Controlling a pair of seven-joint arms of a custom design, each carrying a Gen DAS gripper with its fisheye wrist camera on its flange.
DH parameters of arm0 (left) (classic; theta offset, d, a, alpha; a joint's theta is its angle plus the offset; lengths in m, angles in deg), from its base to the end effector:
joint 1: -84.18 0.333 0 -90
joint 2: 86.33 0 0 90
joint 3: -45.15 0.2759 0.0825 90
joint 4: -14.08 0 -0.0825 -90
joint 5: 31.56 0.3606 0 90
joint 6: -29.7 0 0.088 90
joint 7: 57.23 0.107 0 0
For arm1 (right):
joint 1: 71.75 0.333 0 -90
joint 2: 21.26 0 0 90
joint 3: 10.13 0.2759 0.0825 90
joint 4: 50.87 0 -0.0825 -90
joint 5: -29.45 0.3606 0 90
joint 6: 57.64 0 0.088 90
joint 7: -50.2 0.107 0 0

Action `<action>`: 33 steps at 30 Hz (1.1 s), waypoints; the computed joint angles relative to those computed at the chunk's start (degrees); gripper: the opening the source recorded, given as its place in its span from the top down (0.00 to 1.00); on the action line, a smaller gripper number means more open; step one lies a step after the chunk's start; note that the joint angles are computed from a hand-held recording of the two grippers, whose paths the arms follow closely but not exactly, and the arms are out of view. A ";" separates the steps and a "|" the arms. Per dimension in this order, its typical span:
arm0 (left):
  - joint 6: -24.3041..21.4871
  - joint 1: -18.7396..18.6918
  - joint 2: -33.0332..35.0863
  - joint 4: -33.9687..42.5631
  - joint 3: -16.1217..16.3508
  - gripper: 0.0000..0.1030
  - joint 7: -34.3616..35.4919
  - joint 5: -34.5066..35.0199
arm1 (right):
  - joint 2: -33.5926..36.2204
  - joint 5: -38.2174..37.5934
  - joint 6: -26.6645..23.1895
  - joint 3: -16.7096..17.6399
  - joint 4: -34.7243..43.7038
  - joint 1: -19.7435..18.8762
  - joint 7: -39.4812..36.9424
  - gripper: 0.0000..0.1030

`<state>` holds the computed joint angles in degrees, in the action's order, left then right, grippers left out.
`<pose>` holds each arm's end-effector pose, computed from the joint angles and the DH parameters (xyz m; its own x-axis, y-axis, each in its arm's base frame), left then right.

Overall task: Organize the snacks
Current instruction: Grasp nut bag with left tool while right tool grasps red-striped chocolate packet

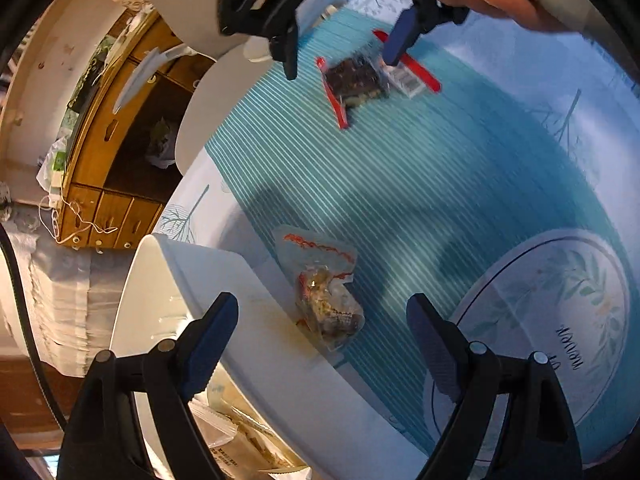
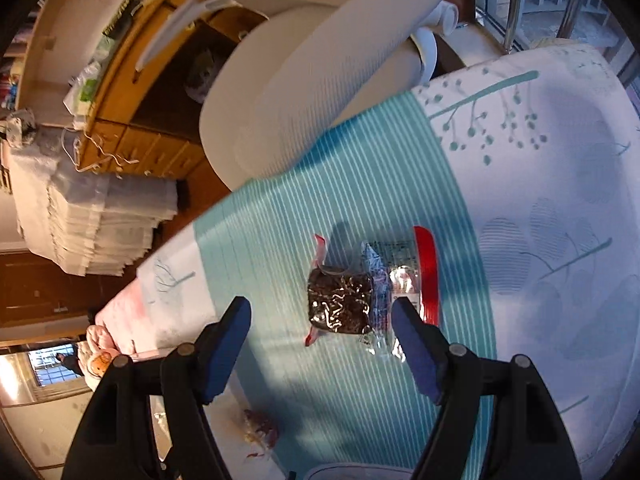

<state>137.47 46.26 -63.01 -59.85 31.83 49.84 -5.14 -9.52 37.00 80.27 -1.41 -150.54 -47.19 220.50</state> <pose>0.4599 -0.4738 0.5113 -0.8727 -0.2894 -0.3932 -0.2899 0.9552 -0.0595 0.5288 0.3405 0.4765 -0.7119 -0.5319 -0.4585 -0.6280 0.7744 0.0768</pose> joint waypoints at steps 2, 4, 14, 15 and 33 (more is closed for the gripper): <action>-0.83 -0.21 0.65 0.68 0.18 0.17 0.01 0.26 | 1.06 0.54 -1.31 0.14 1.19 -0.20 -0.97 0.29; -1.35 -0.60 1.42 1.29 0.48 0.18 0.00 1.07 | 1.95 0.35 -2.72 0.02 2.21 -0.19 -1.07 0.30; -3.29 -2.39 5.98 6.49 2.03 0.38 0.25 3.15 | 11.03 -4.41 -20.13 -0.62 18.89 1.06 -5.16 0.49; -3.29 -2.42 6.30 6.80 2.11 0.41 0.26 2.92 | 11.60 -4.99 -21.45 -0.76 20.00 1.32 -5.55 0.50; 0.31 -2.49 5.14 3.66 2.69 0.65 -3.46 2.99 | 2.86 -3.74 -17.08 0.10 7.86 2.21 -5.50 0.62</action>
<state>137.78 43.77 -57.87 -56.19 34.52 46.38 -2.15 -6.66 33.26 63.19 -1.30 -142.68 -44.99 215.00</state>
